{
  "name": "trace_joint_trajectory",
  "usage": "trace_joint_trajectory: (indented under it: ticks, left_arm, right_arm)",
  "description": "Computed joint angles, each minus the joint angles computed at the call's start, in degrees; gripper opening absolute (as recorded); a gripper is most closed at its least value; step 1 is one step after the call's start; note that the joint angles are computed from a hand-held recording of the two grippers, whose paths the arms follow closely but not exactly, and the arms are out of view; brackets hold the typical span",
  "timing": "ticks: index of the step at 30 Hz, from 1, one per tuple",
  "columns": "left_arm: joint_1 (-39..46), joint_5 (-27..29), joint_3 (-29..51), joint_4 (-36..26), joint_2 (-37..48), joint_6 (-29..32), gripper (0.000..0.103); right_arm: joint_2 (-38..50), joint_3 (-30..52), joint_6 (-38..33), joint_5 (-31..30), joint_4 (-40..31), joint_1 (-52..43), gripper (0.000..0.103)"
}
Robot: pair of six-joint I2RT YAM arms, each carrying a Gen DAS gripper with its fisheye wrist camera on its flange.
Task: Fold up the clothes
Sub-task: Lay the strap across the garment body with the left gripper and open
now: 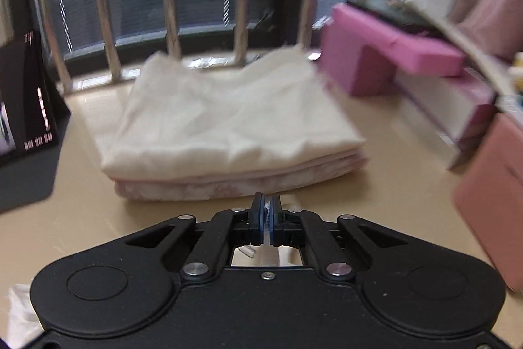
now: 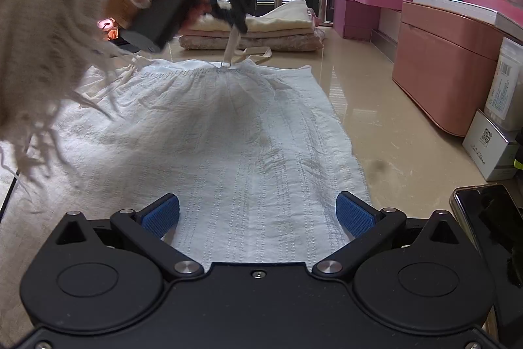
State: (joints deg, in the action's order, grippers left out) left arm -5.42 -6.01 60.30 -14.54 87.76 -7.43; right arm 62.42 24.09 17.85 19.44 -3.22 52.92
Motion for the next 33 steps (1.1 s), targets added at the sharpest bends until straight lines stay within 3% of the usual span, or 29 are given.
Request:
trace_joint_trajectory:
  ticks: [8, 10, 12, 14, 17, 22, 23, 26, 29, 33]
  left_arm:
    - [-3.6, 5.7, -16.1, -1.2, -21.6, 3.1, 0.006]
    - [-4.6, 6.6, -18.1, -4.1, -23.6, 3.7, 0.023]
    - [-5.9, 4.5, -19.7, -6.1, -25.2, 2.3, 0.076]
    - [-5.9, 1.7, -22.5, -3.2, -28.1, 0.5, 0.081]
    - [-2.2, 2.9, -21.2, -0.7, -25.5, -2.6, 0.088]
    - [0.2, 2.0, -13.4, 2.6, -11.9, -5.9, 0.085]
    - [-0.1, 1.6, -11.7, 3.4, -9.0, -6.4, 0.079]
    - [0.3, 2.0, -5.7, 0.8, -0.9, -9.3, 0.031]
    - [-0.1, 0.8, -0.9, -3.5, 5.0, -10.9, 0.023]
    - [-0.7, -0.8, -3.0, -1.3, 4.5, -9.9, 0.004]
  right_arm:
    - [0.0, -0.1, 0.0, -0.1, 0.1, -0.1, 0.103]
    - [0.0, -0.1, -0.1, -0.1, 0.1, -0.1, 0.103]
    - [0.1, -0.1, -0.1, -0.2, 0.2, -0.2, 0.103]
    - [0.1, -0.1, -0.2, -0.2, 0.2, -0.3, 0.103]
    - [0.1, 0.0, -0.1, -0.1, 0.1, -0.1, 0.103]
    - [0.2, 0.1, -0.1, -0.2, 0.2, -0.2, 0.103]
    - [0.3, 0.1, -0.1, -0.2, 0.2, -0.2, 0.103]
    - [0.3, 0.1, -0.2, -0.3, 0.2, -0.3, 0.103]
    - [0.2, 0.0, -0.1, -0.2, 0.2, -0.2, 0.103]
    - [0.1, 0.0, -0.2, -0.3, 0.1, -0.3, 0.103]
